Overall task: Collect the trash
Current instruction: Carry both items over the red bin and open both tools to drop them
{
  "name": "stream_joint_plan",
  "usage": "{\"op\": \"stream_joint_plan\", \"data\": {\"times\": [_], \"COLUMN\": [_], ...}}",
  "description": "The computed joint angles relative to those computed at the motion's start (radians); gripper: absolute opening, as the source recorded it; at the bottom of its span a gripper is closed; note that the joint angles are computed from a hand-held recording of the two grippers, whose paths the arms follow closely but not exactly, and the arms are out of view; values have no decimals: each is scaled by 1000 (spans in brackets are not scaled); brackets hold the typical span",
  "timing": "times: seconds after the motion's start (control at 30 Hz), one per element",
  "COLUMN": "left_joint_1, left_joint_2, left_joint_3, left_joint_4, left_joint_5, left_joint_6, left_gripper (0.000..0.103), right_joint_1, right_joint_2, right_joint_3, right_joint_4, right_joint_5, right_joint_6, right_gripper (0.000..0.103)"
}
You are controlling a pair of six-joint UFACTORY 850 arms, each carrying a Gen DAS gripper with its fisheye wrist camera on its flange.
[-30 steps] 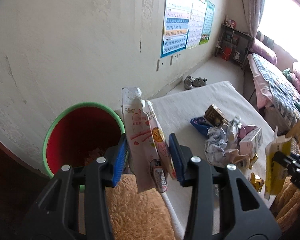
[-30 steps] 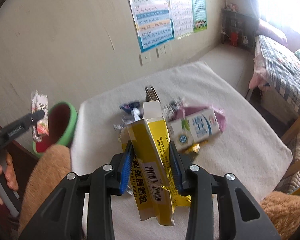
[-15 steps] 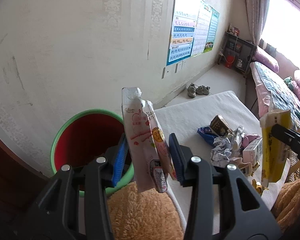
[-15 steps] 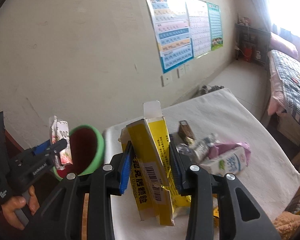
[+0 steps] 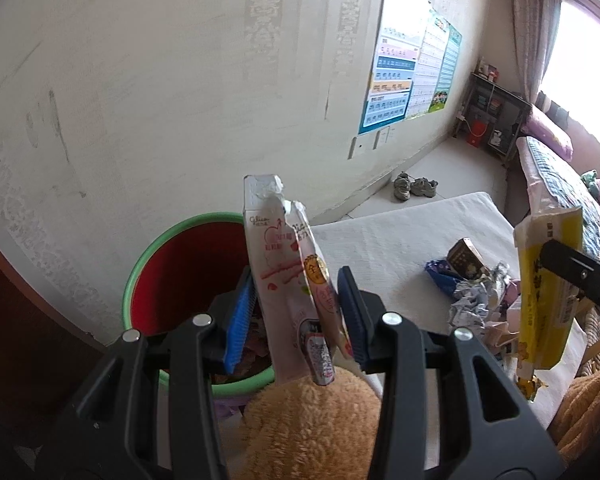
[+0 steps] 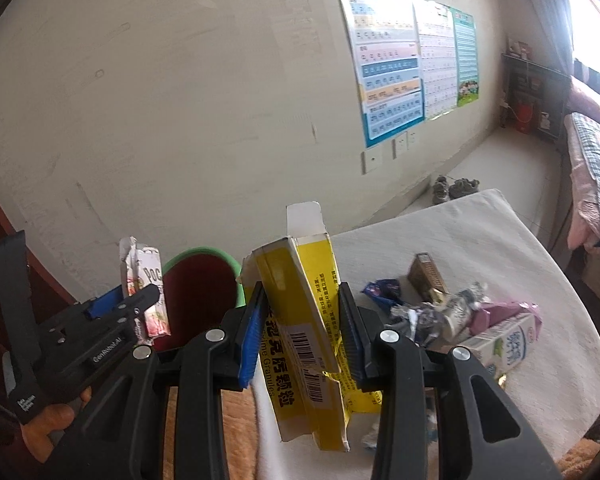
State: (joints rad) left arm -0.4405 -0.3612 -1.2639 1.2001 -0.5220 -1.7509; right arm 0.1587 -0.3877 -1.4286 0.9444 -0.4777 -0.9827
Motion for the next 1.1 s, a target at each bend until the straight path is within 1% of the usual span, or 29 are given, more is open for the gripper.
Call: {"op": "stream_joint_plan", "data": {"times": [0.3,0.7,1.0,1.1], "left_joint_1": [24,57,72,81], "left_joint_2": [19,31,38,38], "left_joint_3": [31,68,89,93], "left_joint_4": [4,-15,-25,-32], "left_joint_5": [-9,-22,-26,-27], "left_joint_6": [-20,-29,-32,-29], "left_gripper": [40,40,40,40], "right_joint_1": [45,91,129,140], "right_joint_2": [-34,-81,-124,-152], "right_joint_3": [-40,-79,-134,-168], "right_joint_4": [-6,-34,-58,-72], "right_joint_5": [-32,-88,-114,-137], "right_joint_6": [0,42,64,87], "right_gripper": [35,35,35,35]}}
